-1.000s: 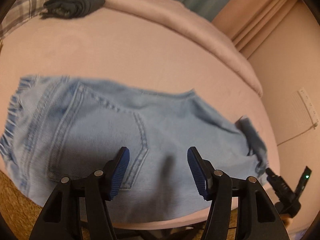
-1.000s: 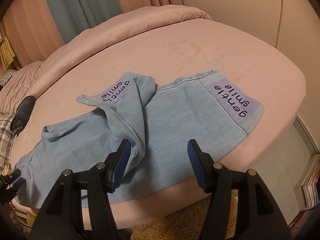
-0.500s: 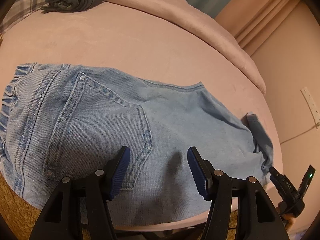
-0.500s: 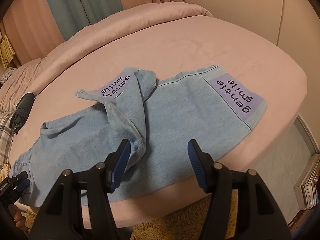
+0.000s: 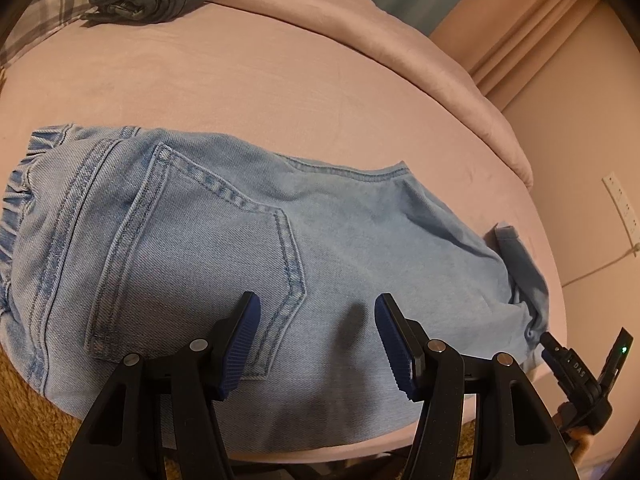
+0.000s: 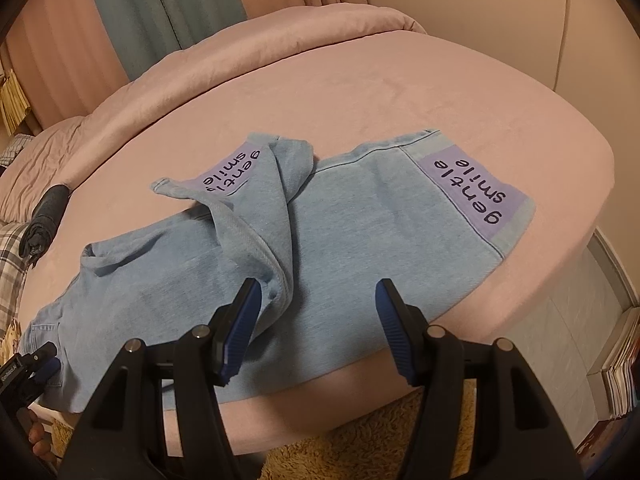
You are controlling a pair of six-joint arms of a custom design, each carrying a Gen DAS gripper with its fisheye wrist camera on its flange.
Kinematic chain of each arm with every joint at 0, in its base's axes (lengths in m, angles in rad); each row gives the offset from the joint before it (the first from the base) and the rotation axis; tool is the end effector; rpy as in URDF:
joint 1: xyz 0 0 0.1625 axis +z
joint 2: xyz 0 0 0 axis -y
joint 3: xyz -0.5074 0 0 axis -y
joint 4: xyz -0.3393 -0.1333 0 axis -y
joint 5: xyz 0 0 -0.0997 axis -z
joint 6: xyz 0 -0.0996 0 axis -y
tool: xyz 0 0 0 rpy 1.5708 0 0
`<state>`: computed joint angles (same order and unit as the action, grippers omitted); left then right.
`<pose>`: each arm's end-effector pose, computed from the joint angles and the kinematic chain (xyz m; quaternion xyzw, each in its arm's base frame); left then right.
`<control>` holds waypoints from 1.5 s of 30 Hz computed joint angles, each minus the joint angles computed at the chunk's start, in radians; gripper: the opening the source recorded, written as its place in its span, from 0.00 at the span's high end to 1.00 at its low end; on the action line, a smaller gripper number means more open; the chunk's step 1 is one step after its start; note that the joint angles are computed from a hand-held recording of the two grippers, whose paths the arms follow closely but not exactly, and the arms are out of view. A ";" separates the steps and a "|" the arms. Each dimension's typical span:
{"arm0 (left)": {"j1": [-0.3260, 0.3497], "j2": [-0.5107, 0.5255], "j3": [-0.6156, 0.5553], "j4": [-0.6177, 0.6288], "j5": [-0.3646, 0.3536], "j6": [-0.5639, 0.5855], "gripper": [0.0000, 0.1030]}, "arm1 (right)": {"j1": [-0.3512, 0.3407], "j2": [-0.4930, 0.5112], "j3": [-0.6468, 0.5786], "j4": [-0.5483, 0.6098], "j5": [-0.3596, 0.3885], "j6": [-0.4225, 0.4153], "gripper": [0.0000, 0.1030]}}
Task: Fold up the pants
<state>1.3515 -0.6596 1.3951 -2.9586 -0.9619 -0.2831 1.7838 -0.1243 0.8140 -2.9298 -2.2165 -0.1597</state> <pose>0.0157 -0.8041 0.2414 -0.1248 0.9002 -0.3667 0.1991 0.2604 -0.8571 0.0090 0.0636 -0.8995 0.3193 0.2913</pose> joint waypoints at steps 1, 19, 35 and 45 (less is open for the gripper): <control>0.000 0.001 0.001 -0.002 0.000 0.001 0.41 | 0.000 0.000 0.000 0.001 0.000 0.000 0.42; -0.001 0.002 0.002 -0.005 0.002 -0.001 0.41 | 0.002 0.002 0.000 0.000 -0.003 -0.005 0.42; 0.000 0.004 0.012 -0.015 0.006 0.002 0.41 | 0.002 0.003 -0.001 0.001 -0.006 -0.005 0.42; -0.001 0.005 0.012 -0.017 0.007 0.001 0.41 | 0.002 0.007 -0.013 0.009 -0.007 -0.007 0.42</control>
<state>1.3506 -0.6549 1.4068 -2.9752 -0.9546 -0.2816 1.7853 -0.1173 0.8007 -2.9211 -2.2230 -0.1671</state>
